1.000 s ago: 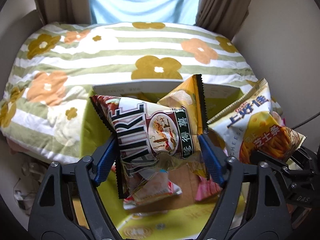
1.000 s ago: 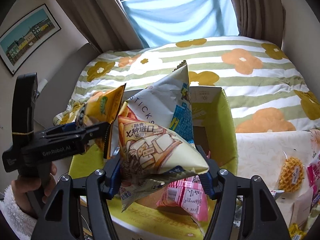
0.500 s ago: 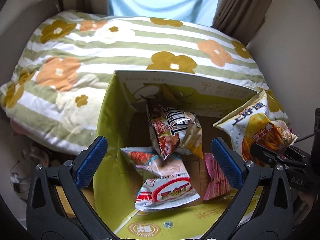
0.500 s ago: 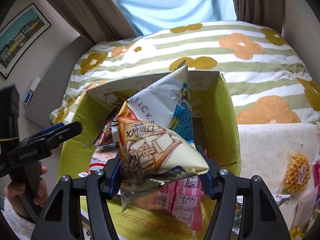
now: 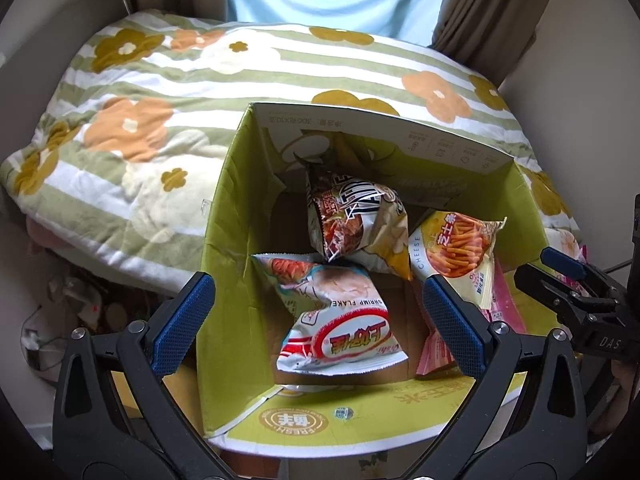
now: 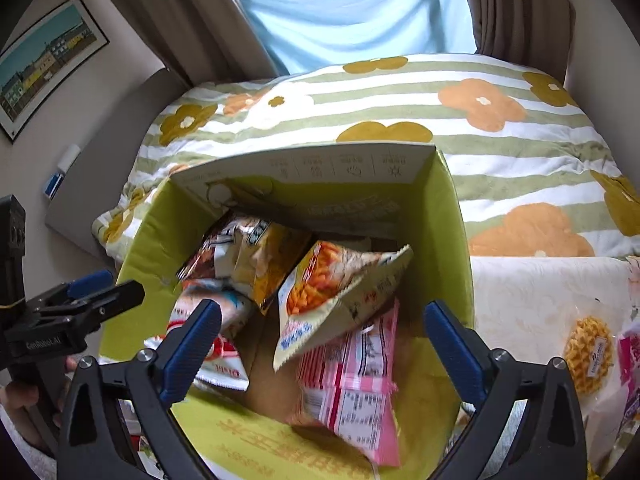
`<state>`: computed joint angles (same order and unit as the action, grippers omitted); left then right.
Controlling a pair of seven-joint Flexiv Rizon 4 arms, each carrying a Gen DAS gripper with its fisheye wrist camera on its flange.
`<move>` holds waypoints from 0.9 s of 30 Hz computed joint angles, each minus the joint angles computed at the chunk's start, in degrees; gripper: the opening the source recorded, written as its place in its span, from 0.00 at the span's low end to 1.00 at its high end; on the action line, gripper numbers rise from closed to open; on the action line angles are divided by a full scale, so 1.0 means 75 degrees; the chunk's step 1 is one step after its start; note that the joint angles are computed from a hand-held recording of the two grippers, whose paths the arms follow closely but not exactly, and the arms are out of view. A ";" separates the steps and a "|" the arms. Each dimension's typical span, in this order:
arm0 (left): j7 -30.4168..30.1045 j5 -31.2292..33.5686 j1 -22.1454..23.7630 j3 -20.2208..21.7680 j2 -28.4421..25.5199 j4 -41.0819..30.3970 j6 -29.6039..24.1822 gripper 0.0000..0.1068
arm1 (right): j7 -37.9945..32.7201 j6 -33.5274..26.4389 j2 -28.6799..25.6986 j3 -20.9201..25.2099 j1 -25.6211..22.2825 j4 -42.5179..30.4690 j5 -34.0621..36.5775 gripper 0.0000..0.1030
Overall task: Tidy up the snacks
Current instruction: 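Open both tools to release the bags into the box and withdraw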
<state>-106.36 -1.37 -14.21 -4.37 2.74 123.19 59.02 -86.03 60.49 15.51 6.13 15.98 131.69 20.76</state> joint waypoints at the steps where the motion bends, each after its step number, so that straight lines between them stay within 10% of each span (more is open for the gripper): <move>1: -0.0005 0.0030 -0.0012 -0.0002 0.0065 0.0022 0.0016 0.96 | 0.0041 -0.0024 0.0075 0.0032 -0.0016 0.0039 -0.0026 0.98; 19: 0.0137 -0.0110 -0.0587 -0.0459 0.0749 0.0180 0.0157 0.96 | 0.1165 -0.0479 0.2171 0.0225 -0.0370 0.1152 -0.1372 0.98; 27: -0.1499 0.0966 -0.0912 -0.1110 0.0663 -0.0364 -0.0242 0.96 | 0.0552 -0.1237 0.3465 -0.0455 -0.0537 0.1616 -0.1294 0.98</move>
<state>-117.60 5.88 -21.05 -12.70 7.71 120.46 57.21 -81.89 51.22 41.50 2.73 11.96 143.81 11.05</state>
